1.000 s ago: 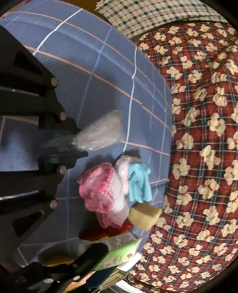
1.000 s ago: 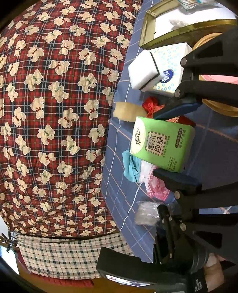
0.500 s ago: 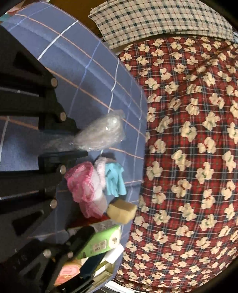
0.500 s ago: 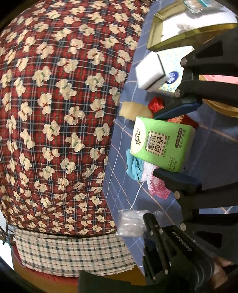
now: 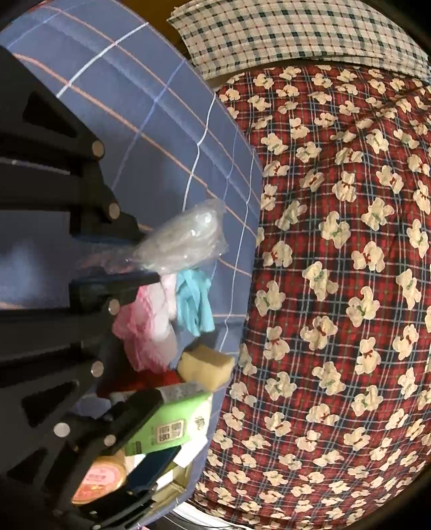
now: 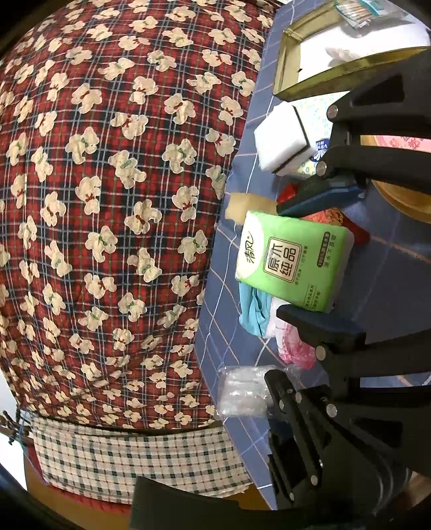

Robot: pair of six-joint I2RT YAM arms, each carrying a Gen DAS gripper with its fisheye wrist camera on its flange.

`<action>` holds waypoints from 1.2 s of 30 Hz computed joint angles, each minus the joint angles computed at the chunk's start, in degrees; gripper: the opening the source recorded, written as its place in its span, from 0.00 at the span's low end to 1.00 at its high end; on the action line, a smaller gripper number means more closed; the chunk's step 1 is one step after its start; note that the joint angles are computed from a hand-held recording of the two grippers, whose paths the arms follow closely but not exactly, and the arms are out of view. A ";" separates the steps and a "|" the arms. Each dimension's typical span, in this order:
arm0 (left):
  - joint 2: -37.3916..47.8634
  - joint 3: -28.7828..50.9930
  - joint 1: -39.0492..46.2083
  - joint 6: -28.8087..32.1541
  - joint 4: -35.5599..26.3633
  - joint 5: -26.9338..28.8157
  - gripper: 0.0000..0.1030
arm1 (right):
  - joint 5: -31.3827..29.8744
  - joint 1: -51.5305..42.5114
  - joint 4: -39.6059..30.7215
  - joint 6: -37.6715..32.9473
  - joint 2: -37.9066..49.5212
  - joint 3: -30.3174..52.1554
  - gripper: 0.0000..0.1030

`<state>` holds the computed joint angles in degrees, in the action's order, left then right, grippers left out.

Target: Organize soft objects

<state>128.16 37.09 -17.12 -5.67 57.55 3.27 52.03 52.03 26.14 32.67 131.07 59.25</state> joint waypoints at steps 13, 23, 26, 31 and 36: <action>0.15 1.24 -3.33 -1.38 -0.43 -1.00 0.12 | 1.60 -0.90 4.46 1.51 -1.75 -4.61 0.55; -0.03 0.64 -5.49 -0.63 0.85 -2.32 0.12 | 4.90 -0.43 6.85 1.86 -2.75 -7.44 0.55; 0.00 0.60 -5.91 -0.25 1.05 -2.77 0.12 | 5.45 -0.37 7.28 1.97 -3.02 -8.06 0.55; 0.22 0.38 -7.30 0.93 1.77 -4.64 0.12 | 6.64 -0.08 7.67 2.35 -3.37 -8.99 0.55; 0.14 0.37 -7.74 1.64 1.67 -5.15 0.12 | 7.96 0.23 7.95 3.36 -4.09 -10.53 0.55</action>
<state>128.31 37.47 -24.86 -4.03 59.22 -1.88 59.99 52.26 34.09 36.04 126.98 48.73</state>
